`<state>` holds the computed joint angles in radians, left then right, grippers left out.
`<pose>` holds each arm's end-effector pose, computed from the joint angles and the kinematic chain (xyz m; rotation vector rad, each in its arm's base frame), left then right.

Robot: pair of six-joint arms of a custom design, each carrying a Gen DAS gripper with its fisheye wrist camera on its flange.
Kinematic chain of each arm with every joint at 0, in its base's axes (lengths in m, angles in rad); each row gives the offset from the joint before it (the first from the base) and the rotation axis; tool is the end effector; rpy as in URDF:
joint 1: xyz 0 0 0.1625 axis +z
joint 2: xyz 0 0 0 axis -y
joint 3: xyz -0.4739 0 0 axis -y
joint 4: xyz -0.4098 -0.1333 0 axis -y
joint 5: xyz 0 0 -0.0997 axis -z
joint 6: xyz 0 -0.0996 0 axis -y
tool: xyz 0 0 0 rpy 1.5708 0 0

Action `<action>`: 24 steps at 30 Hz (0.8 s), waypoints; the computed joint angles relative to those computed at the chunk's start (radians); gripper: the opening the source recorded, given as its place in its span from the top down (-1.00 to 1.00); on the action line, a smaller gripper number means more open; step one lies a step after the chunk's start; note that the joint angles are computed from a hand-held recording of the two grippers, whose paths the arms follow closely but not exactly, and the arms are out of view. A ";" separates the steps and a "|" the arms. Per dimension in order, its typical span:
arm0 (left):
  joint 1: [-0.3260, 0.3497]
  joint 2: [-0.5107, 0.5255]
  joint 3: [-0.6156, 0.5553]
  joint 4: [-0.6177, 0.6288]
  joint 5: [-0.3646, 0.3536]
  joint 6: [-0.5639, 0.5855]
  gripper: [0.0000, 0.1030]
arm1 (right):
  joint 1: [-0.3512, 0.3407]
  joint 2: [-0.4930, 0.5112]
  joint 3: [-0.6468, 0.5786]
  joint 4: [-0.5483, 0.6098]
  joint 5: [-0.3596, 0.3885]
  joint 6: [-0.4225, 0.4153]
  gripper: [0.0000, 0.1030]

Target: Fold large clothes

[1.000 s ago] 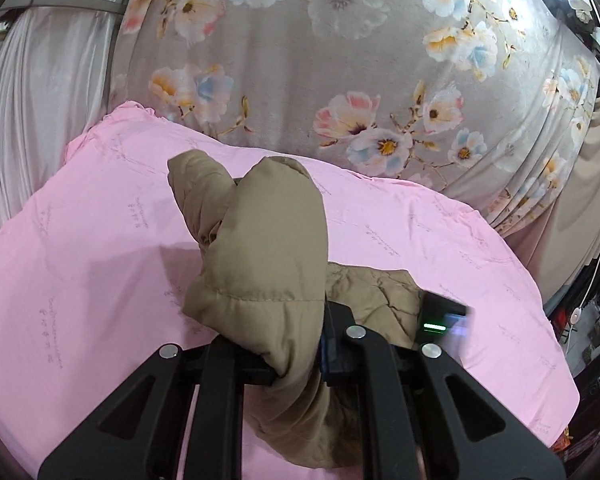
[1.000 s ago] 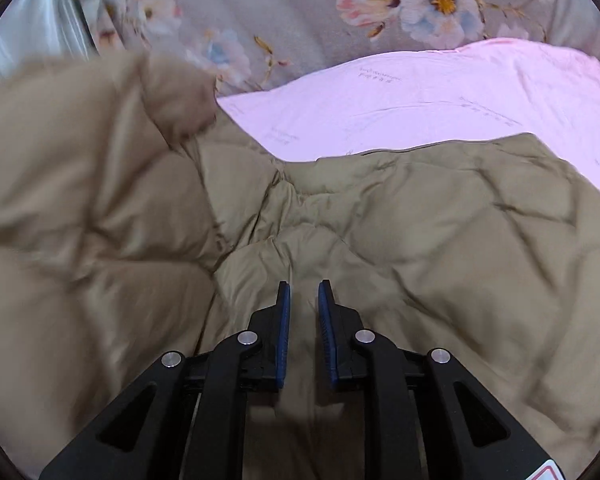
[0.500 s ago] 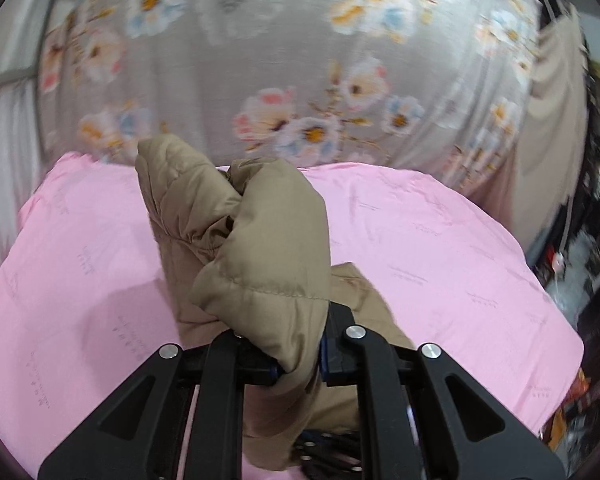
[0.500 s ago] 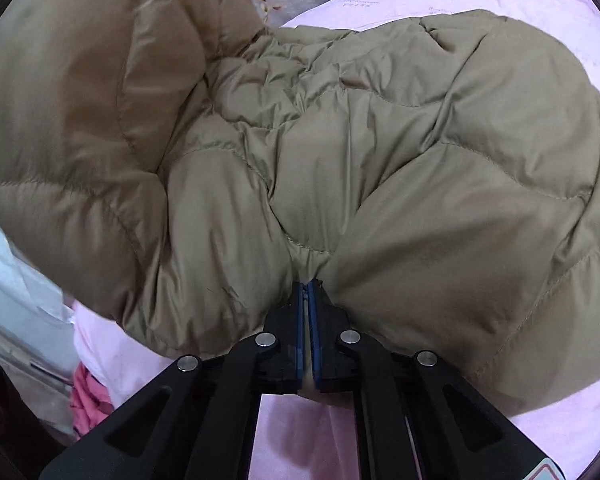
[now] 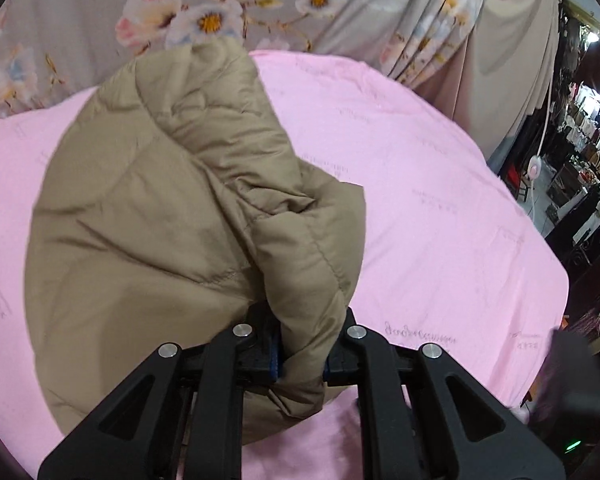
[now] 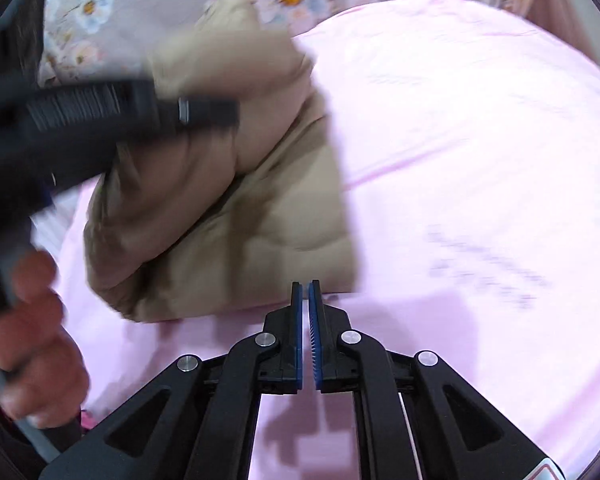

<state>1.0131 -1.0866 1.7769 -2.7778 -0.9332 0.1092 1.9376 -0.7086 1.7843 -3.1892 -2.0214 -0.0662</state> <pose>-0.1874 -0.6643 0.3006 0.6149 2.4441 -0.8312 0.3300 -0.6083 0.0850 0.4062 -2.6371 0.8239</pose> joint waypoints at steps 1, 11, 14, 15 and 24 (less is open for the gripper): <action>0.004 0.004 0.005 -0.002 -0.001 -0.004 0.75 | -0.001 -0.004 0.001 -0.006 -0.006 0.002 0.86; 0.006 -0.078 0.040 0.047 -0.091 -0.029 0.12 | 0.007 -0.044 -0.069 -0.059 0.005 -0.044 0.71; 0.002 -0.156 0.068 0.024 -0.139 -0.035 -0.31 | 0.029 -0.050 -0.117 -0.071 0.034 -0.075 0.43; 0.003 -0.176 0.068 0.025 -0.154 -0.036 -0.32 | 0.042 -0.042 -0.148 -0.064 0.041 -0.087 0.33; 0.006 -0.159 -0.117 -0.028 0.159 0.004 -0.32 | 0.143 0.192 -0.680 0.273 -0.031 -0.210 -0.32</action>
